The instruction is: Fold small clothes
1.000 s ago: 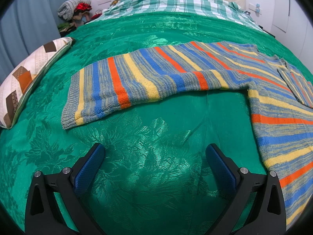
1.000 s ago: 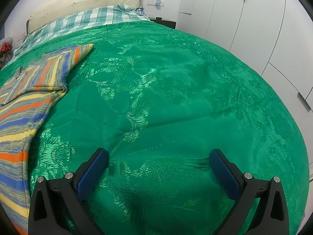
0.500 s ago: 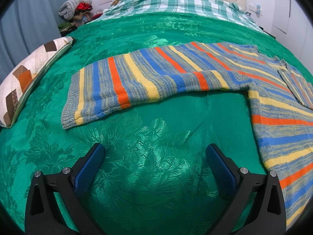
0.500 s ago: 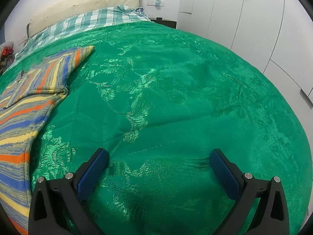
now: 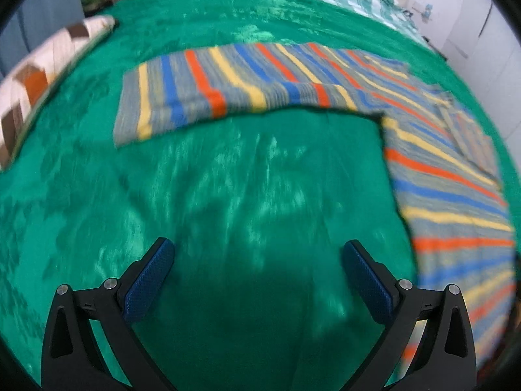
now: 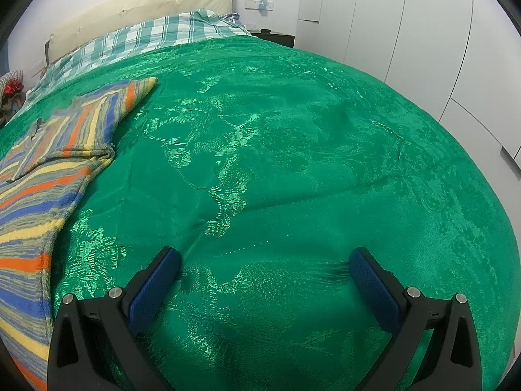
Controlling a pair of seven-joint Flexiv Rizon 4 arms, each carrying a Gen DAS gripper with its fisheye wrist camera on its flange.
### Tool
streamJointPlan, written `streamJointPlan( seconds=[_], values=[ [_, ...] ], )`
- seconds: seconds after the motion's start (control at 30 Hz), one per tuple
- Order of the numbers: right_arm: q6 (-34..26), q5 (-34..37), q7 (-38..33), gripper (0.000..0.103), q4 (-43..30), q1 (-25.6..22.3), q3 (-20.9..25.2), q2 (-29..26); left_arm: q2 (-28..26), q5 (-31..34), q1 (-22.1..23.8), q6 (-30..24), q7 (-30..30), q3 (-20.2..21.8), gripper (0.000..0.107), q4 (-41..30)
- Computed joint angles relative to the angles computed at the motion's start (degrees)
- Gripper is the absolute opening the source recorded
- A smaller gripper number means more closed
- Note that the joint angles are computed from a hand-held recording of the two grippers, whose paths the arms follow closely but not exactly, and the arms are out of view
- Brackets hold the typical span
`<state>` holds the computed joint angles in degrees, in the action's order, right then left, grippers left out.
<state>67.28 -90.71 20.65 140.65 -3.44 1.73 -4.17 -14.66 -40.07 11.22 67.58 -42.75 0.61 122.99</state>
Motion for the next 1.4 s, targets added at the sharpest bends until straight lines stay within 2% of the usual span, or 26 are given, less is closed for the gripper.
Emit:
streamJointPlan(
  seconds=[0.07,0.13,0.27,0.37,0.43,0.5,0.57,0.63,0.67,0.7,0.73,0.77,0.87,1.0,1.1,1.23,1.27,1.33,1.37,1.4],
  values=[
    [0.04,-0.06,-0.03,0.103,0.02,-0.07,-0.04,0.02,1.15,-4.79,2.73,-7.73,1.84,-0.31,0.102,-1.53],
    [0.07,-0.09,-0.11,0.103,0.02,-0.12,-0.07,0.03,0.16,-9.45,4.79,-13.91,0.28,0.36,0.102,-5.25],
    [0.06,-0.25,-0.12,0.103,0.07,-0.21,-0.08,0.07,-5.34,-14.25,8.25,-20.7,-5.87,0.96,0.102,-15.01],
    [-0.11,-0.09,-0.23,0.103,0.06,-0.17,-0.01,0.04,-11.37,-10.4,9.95,-24.28,-13.17,1.4,0.098,-23.46],
    [-0.2,0.03,-0.36,0.103,0.09,-0.14,0.01,0.1,-15.01,-6.28,10.54,-26.25,-17.24,1.39,0.09,-28.48],
    [-0.23,0.07,-0.42,0.103,0.14,-0.13,0.01,0.16,-17.22,-3.61,10.99,-27.66,-19.22,0.74,0.075,-31.26],
    [-0.2,0.04,-0.35,0.103,0.13,-0.12,0.01,0.16,-19.27,-1.79,11.13,-27.92,-20.17,-0.15,0.072,-33.64],
    [-0.22,0.04,-0.36,0.103,0.12,-0.1,0.01,0.14,-20.2,-0.89,10.82,-25.88,-20.44,-0.86,0.068,-34.45],
    [-0.28,0.15,-0.44,0.103,0.11,-0.07,0.02,0.11,-20.46,0.15,10.3,-24.43,-20.96,-0.75,0.052,-34.76],
    [-0.33,0.2,-0.49,0.103,0.13,-0.05,0.04,0.14,-20.98,1.84,9.87,-23.71,-21.9,-0.31,0.019,-35.78],
    [-0.27,0.1,-0.42,0.103,0.13,-0.07,0.01,0.13,-21.58,3.82,9.54,-24.42,-23.31,0.11,0.006,-37.48],
    [-0.18,0.03,-0.37,0.103,0.18,-0.12,-0.02,0.18,-22.04,5.17,9.6,-25.94,-24.08,-0.02,0.006,-39.32],
    [-0.18,-0.01,-0.38,0.103,0.19,-0.14,-0.02,0.19,-20.14,7.87,8.46,-24.13,-20.66,-1.6,0.005,-41.1],
    [-0.25,0.05,-0.44,0.103,0.16,-0.12,-0.01,0.16,-16.51,6.51,5.82,-24.54,-13.7,-5.67,0.005,-42.46],
    [-0.22,0.05,-0.42,0.103,0.17,-0.12,-0.01,0.16,-14.9,6.12,1.77,-26.78,-9.61,-7.96,0.005,-44.22],
    [-0.21,-0.02,-0.36,0.103,0.13,-0.12,-0.01,0.13,-15.39,5.3,-4.21,-27.35,-7.64,-9.69,0.006,-44.89],
    [-0.27,0.05,-0.4,0.103,0.1,-0.09,0.0,0.08,-16.2,5.35,-5.43,-27.89,-7.88,-9.87,0.01,-45.23],
    [-0.29,0.06,-0.4,0.103,0.1,-0.08,0.0,0.08,-18.84,8.01,-8.49,-31.36,-12.3,-8.85,0.05,-47.16],
    [-0.28,0.07,-0.41,0.103,0.11,-0.08,0.0,0.1,-19.73,9.98,-9.64,-32.76,-14.69,-7.8,0.074,-48.08],
    [-0.27,0.03,-0.38,0.103,0.09,-0.08,0.0,0.08,-19.94,10.87,-10.24,-32.57,-15.75,-7.35,0.073,-47.73]
  ],
)
